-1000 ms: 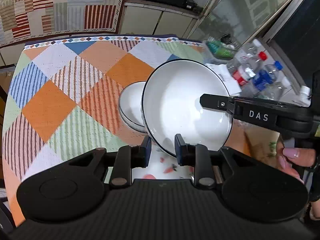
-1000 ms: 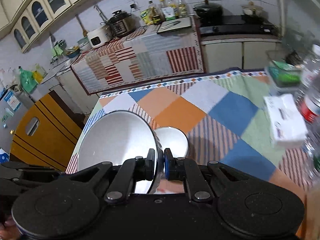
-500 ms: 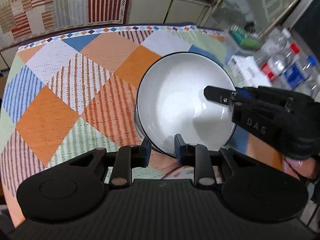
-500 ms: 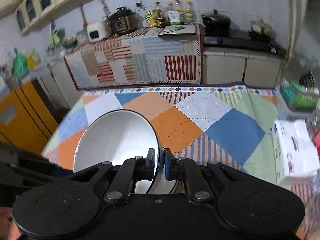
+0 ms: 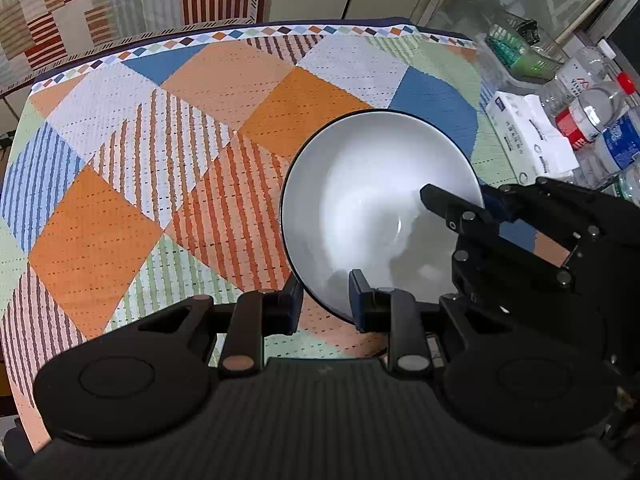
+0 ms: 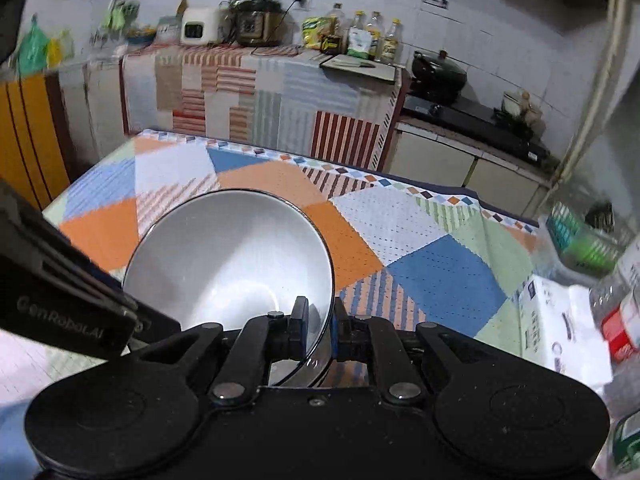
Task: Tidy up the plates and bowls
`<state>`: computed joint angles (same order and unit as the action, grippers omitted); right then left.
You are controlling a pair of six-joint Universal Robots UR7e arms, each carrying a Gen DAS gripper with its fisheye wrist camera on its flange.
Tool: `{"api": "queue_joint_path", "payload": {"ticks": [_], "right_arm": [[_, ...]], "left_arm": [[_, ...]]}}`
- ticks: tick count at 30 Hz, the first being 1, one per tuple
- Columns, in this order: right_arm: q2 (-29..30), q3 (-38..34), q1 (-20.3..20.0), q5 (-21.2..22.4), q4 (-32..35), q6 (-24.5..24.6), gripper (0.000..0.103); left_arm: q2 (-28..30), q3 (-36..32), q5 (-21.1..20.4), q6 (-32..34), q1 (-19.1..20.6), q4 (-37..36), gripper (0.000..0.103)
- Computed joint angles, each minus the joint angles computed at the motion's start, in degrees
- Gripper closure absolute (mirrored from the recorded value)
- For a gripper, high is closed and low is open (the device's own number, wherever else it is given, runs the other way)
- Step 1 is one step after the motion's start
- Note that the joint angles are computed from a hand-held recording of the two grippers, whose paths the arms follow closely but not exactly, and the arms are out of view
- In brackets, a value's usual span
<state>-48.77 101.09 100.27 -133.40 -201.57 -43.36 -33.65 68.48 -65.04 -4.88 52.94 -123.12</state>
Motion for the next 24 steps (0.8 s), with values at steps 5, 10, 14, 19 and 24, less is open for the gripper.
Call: {"api": "queue_joint_path", "payload": {"ticks": [5, 10, 14, 19, 24], "right_arm": [[2.5, -1.7, 1.0, -3.4, -3.8, -6.5, 0.083], [0.7, 0.3, 0.6, -1.3, -3.9, -6.6, 0.083], [-4.9, 5.0, -0.7, 5.8, -2.2, 1.8, 0.067], [-14.5, 9.9, -4.2, 14.5, 8.8, 23.1, 0.044], [-19.7, 10.5, -8.0, 21.5, 20.3, 39.4, 0.032]], "left_arm": [[-0.1, 0.5, -0.7, -1.0, 0.4, -1.3, 0.08], [-0.3, 1.4, -0.5, -1.2, 0.4, -3.1, 0.08], [-2.1, 3.6, -2.1, -1.2, 0.6, -6.3, 0.075], [-4.5, 6.4, -2.9, 1.2, 1.1, -11.8, 0.054], [-4.9, 6.3, -4.6, 0.3, 2.8, -12.7, 0.045]]}}
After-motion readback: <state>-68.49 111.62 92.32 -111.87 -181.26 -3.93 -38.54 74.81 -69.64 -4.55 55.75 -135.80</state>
